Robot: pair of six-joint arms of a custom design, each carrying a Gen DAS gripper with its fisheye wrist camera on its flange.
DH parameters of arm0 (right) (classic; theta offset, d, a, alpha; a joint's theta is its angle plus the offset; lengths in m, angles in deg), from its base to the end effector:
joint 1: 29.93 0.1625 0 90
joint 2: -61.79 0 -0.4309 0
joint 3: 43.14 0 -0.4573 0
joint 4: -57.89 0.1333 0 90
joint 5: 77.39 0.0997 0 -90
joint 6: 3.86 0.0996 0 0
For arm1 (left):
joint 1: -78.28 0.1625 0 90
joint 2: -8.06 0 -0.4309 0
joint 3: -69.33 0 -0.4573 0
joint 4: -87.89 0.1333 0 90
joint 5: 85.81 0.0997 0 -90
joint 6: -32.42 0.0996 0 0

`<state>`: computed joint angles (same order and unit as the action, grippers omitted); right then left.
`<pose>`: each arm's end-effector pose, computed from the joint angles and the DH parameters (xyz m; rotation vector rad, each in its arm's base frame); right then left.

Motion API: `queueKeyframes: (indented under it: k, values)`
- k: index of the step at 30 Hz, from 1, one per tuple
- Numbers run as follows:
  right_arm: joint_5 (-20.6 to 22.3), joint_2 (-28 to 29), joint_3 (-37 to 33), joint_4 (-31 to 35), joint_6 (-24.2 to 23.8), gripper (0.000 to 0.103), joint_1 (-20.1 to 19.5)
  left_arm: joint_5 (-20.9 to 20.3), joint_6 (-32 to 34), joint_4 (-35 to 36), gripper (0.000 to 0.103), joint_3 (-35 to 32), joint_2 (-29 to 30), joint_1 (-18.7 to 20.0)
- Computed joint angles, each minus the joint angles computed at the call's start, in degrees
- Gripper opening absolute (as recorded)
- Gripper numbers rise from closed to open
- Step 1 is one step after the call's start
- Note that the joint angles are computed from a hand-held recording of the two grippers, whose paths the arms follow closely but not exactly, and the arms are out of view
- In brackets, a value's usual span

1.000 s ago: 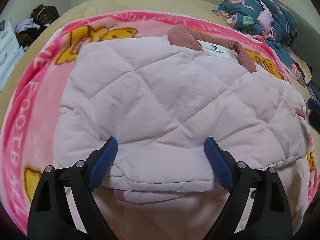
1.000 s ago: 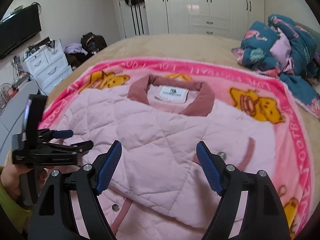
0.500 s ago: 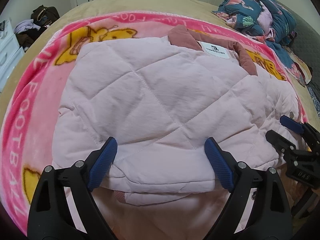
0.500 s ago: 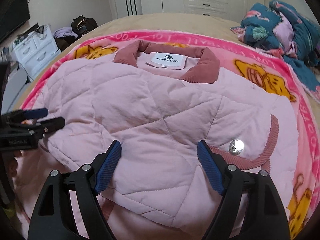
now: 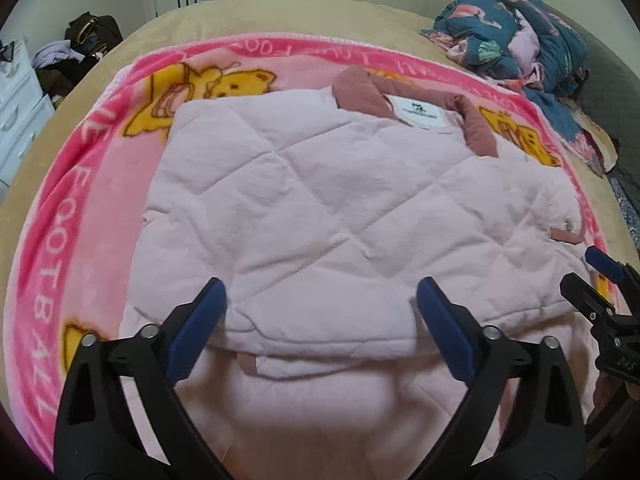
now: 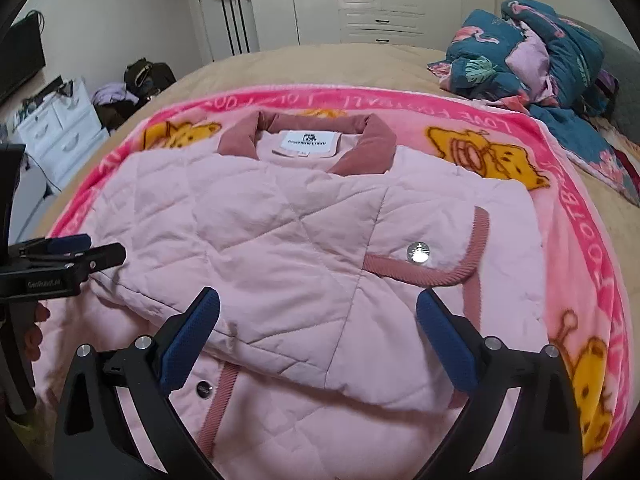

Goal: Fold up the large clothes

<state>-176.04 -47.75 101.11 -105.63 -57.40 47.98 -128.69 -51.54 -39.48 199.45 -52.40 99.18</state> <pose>0.0379 -0.3878 0.2939 0.8471 -2.4326 0.6568 -0.3183 -0.3424 -0.0020 -0.0095 2.3129 -0.8184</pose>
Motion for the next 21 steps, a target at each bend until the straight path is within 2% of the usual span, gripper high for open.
queueKeyframes:
  k: [21]
  values:
    - [1.6, -12.5, 1.3, 9.8, 2.6, 0.099, 1.7, 0.0, -8.0, 11.3, 0.094, -1.7, -3.2, -7.7]
